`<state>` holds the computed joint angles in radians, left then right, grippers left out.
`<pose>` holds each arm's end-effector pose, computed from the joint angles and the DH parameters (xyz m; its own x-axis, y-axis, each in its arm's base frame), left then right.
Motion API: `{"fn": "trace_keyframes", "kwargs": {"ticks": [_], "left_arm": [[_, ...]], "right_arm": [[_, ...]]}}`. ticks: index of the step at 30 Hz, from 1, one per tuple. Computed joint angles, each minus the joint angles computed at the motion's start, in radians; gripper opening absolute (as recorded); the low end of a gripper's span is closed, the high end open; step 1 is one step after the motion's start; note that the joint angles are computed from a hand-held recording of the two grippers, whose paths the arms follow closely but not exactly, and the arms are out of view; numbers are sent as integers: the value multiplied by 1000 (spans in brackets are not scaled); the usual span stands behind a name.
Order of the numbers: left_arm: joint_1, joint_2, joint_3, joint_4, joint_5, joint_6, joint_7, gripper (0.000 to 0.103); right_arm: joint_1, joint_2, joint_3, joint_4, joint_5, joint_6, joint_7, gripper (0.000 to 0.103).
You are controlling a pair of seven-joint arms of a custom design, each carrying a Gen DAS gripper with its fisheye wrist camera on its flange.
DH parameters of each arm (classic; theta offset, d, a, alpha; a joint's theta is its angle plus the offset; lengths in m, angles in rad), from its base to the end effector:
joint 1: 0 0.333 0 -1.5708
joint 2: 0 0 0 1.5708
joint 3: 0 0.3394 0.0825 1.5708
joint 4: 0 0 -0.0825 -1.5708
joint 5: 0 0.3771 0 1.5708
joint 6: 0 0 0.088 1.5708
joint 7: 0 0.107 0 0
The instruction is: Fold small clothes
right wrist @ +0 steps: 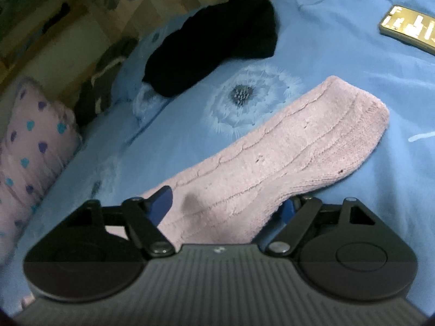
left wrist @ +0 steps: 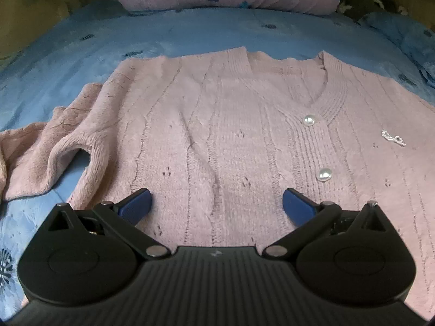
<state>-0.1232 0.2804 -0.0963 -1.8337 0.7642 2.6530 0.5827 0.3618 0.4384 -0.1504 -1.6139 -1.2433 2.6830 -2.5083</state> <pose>0.6462 -0.1576 0.4601 0.2097 -0.9766 -0.0483 -0.7449 -0.1276 -0.6549 0.6885 0.1963 0.4512 -0.5460 -0.6663 -0.5079 -0.1991 0.6921 -0.6938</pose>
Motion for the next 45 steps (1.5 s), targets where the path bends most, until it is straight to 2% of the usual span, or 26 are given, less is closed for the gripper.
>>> {"fn": "trace_keyframes", "kwargs": {"ticks": [2,3,4,8,11,13,17,23,29,33,42,45], "left_arm": [[15,-1,-12,1,-37,8,40,103],[21,-4,-17,-1,-54,13,58,103],[23,-6,-19,-3,-64,18,68,103],[19,-16,-11,-12,-58,57,66,103],[5,-28,3,-19,-6,76,35,103],[0,-35,8,-21,26,83,21,103],[11,-40,-3,-24,13,94,35,103],[29,-43,-12,-28,-46,109,80,103],[30,-57,-1,-37,-38,116,53,103],[33,-61,0,-37,-38,102,42,103],[45,-70,-1,-43,-58,89,38,103],[48,-71,-1,-43,-61,81,32,103]], "right_arm": [[5,1,-1,3,0,-18,-5,48],[6,1,-1,4,2,-26,-6,28],[2,-1,1,4,5,-22,-11,17],[18,-14,-13,12,-79,-1,18,14],[30,-28,-20,36,-208,33,49,14],[30,-33,-10,61,-258,45,14,13],[24,-33,10,114,-306,89,-45,13],[46,14,18,224,-294,138,-173,13],[95,125,7,395,-196,175,-371,13],[110,221,29,523,-79,208,-552,13],[119,428,135,772,217,225,-961,13],[102,487,212,824,339,208,-1123,13]]}}
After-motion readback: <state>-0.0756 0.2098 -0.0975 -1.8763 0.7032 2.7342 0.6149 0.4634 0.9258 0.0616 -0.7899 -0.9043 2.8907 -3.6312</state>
